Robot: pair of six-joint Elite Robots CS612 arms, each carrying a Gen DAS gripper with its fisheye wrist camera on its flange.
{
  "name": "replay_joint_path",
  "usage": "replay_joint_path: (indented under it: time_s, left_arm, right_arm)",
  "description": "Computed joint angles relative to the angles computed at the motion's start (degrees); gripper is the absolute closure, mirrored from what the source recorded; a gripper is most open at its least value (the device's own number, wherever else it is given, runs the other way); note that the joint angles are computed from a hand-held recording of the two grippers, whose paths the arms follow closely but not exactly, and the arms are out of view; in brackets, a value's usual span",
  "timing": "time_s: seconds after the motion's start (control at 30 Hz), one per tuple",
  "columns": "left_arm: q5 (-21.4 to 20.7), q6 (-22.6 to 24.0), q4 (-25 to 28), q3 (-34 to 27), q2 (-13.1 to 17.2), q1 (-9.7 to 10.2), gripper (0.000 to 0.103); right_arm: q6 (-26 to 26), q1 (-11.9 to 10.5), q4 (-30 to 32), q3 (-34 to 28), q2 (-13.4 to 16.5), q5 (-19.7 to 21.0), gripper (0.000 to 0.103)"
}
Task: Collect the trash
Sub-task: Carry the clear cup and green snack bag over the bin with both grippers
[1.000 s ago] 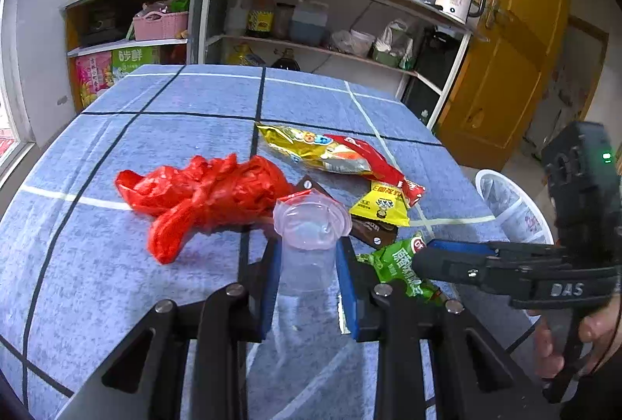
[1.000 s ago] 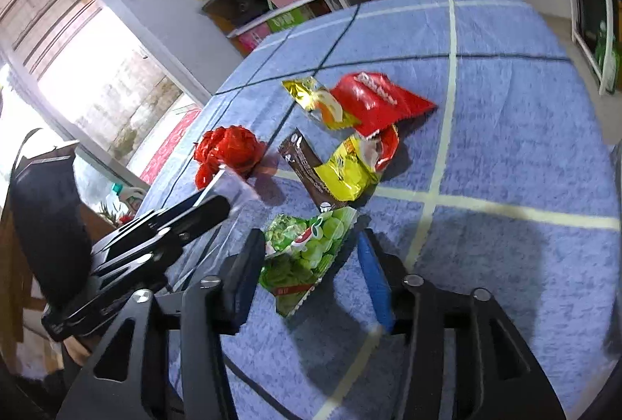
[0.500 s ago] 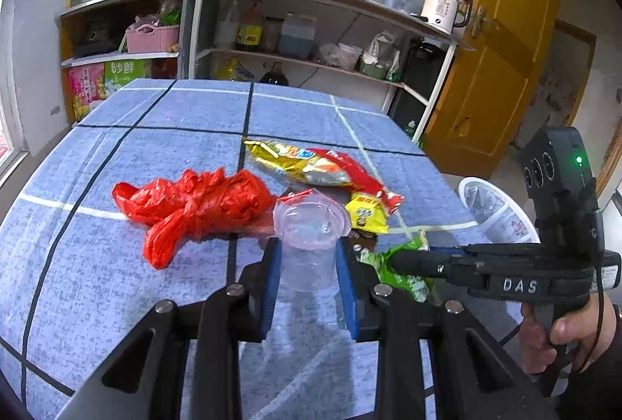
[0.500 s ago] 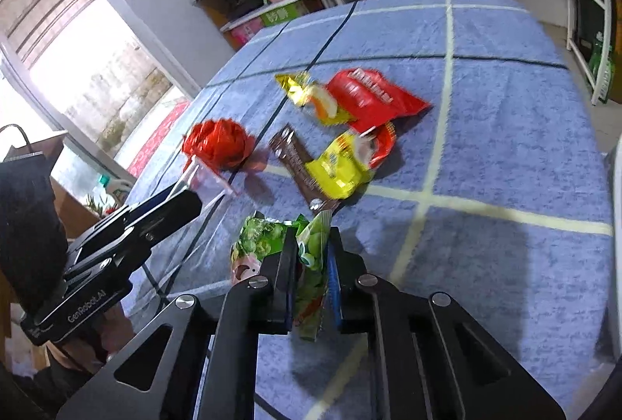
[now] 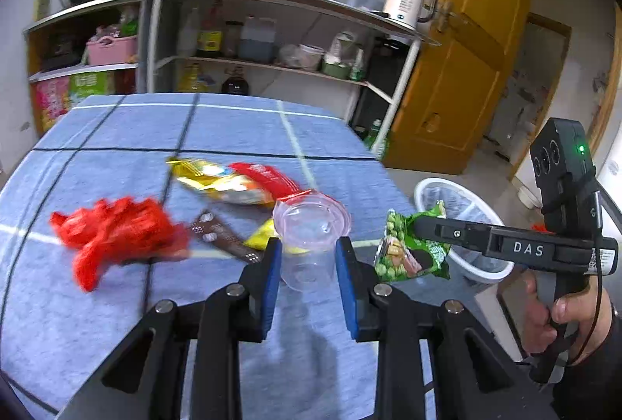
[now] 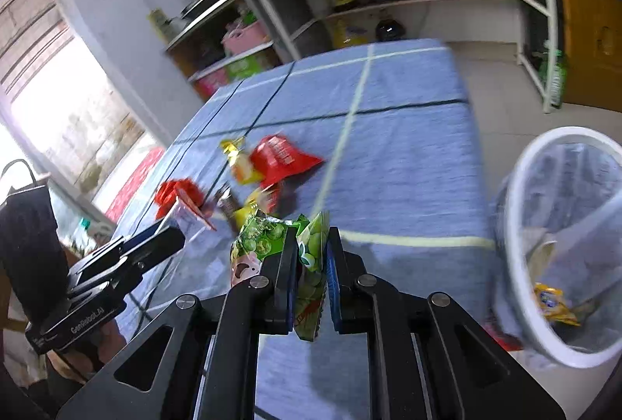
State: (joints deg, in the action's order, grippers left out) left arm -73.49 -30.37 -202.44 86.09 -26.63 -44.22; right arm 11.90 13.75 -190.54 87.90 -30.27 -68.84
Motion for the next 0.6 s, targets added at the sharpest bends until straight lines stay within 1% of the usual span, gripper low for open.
replay_joint_path:
  time_s: [0.23, 0.4, 0.6]
  left_arm:
    - [-3.16, 3.76, 2.89, -5.38, 1.30, -1.01, 0.074]
    - [-5.69, 6.05, 6.67, -9.99, 2.73, -1.49, 0.074]
    - [-8.10, 8.28, 10.93, -15.91, 4.92, -2.06, 0.074]
  right_arm:
    - [3.23, -2.85, -4.95, 4.26, -1.63, -2.88, 0.090]
    - [5.52, -4.86, -7.64, 7.03, -2.57, -4.97, 0.090]
    - [7.73, -6.76, -9.82, 9.73, -3.36, -8.06, 0.090]
